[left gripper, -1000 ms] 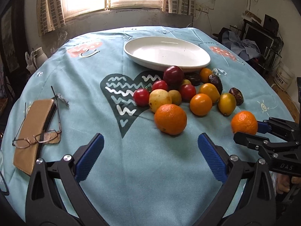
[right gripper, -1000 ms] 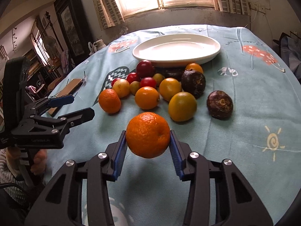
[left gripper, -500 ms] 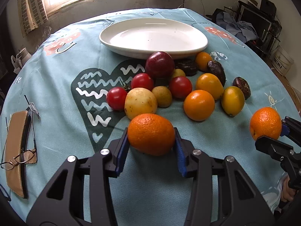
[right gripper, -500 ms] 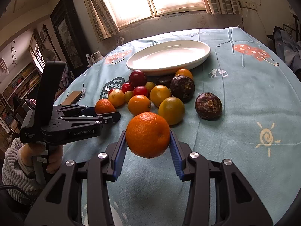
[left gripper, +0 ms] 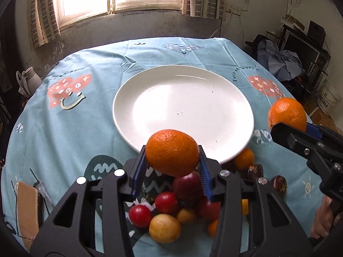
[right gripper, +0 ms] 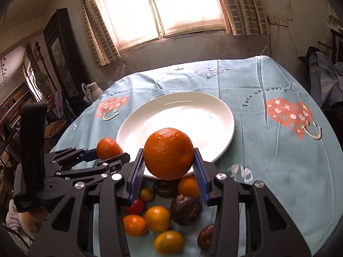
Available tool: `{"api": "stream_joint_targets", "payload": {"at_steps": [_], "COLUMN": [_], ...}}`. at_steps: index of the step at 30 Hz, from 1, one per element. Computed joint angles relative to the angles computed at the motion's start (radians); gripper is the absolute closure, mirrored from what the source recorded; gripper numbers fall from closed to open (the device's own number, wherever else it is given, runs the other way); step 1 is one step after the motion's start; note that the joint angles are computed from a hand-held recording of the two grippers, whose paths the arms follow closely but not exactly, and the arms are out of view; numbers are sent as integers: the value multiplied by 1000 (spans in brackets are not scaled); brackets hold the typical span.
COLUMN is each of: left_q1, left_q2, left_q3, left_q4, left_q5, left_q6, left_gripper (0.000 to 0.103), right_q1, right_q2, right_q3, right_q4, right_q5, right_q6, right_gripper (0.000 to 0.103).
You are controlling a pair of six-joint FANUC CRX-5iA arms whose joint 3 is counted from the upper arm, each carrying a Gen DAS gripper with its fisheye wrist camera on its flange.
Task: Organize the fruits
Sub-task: 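Carry both oranges onto the white plate and open both grippers, then grasp a dark brown passion fruit with the right gripper while the left grasps a red plum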
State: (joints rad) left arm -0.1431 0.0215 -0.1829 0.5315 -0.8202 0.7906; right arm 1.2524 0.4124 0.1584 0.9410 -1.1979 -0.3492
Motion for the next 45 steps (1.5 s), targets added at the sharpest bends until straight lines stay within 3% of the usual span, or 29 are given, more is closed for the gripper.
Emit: {"api": "stream_joint_targets", "payload": {"at_steps": [3, 6, 8, 14, 17, 28, 33, 41, 45], "left_q1": [-7, -11, -11, 25, 61, 209, 179, 21, 21], "left_q2": [49, 50, 50, 22, 3, -110, -135, -153, -120], "left_q3": [28, 1, -3, -43, -73, -222, -253, -241, -212], "left_q4": [14, 57, 63, 102, 126, 97, 159, 53, 86], "left_q5": [15, 70, 75, 83, 81, 42, 57, 161, 114], "left_q6": [23, -14, -32, -62, -62, -93, -167, -206, -215], "left_gripper": [55, 36, 33, 31, 31, 31, 31, 29, 29], "right_q1": [-46, -72, -74, -38, -9, 143, 151, 143, 141], "right_q2": [12, 19, 19, -10, -24, -114, -95, -99, -98], "right_q3": [-19, -22, -30, -88, -106, -258, -234, -238, -234], "right_q4": [-5, -33, -20, 121, 115, 105, 97, 69, 62], "right_q5": [45, 67, 65, 17, -26, -120, -125, -117, -108], "right_q6": [-11, 2, -4, -84, -101, -374, -334, -335, -323], "right_gripper": [58, 57, 40, 38, 38, 34, 34, 34, 34]}}
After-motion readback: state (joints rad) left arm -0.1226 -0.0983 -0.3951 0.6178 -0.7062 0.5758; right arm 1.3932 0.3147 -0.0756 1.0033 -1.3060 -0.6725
